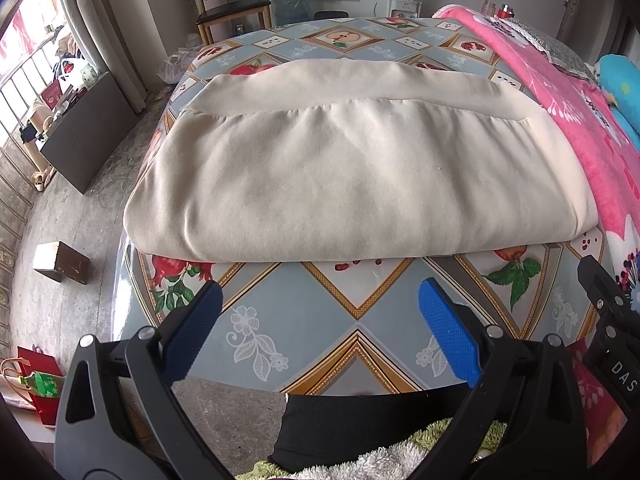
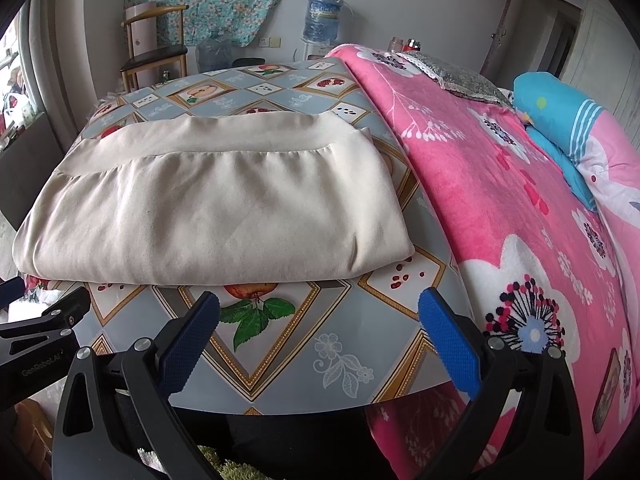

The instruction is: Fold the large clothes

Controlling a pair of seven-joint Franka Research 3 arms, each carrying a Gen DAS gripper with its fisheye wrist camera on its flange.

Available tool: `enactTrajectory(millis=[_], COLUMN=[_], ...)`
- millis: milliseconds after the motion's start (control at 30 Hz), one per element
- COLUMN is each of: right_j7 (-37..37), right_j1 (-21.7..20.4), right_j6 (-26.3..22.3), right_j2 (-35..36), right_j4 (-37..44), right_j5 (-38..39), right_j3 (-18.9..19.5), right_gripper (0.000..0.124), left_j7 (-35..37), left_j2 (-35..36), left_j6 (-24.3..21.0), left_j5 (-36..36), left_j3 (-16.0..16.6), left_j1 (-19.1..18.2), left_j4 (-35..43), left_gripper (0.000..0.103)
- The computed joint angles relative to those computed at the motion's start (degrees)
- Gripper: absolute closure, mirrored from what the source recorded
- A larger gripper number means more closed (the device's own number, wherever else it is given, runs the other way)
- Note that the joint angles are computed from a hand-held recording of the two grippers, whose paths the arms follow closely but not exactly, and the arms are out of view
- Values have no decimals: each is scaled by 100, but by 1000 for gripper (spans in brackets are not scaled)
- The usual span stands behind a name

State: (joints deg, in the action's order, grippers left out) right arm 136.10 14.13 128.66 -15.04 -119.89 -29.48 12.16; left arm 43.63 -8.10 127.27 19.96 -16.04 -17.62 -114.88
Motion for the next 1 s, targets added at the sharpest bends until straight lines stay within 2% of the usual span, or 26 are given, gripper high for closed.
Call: enactTrajectory(millis=[1000], right_j7=[61], right_j1=[-8], right_j6=[-90], right_j2=[-7], right_j4=[81], right_j5=[-71], right_j3=[23], right_gripper=[27], left_j7=[69], left_j2=[19], left_j6=[14], left_j5=[-17], left_j3=[1], left_j1=[-5], left_j4=[65], left_gripper=[8])
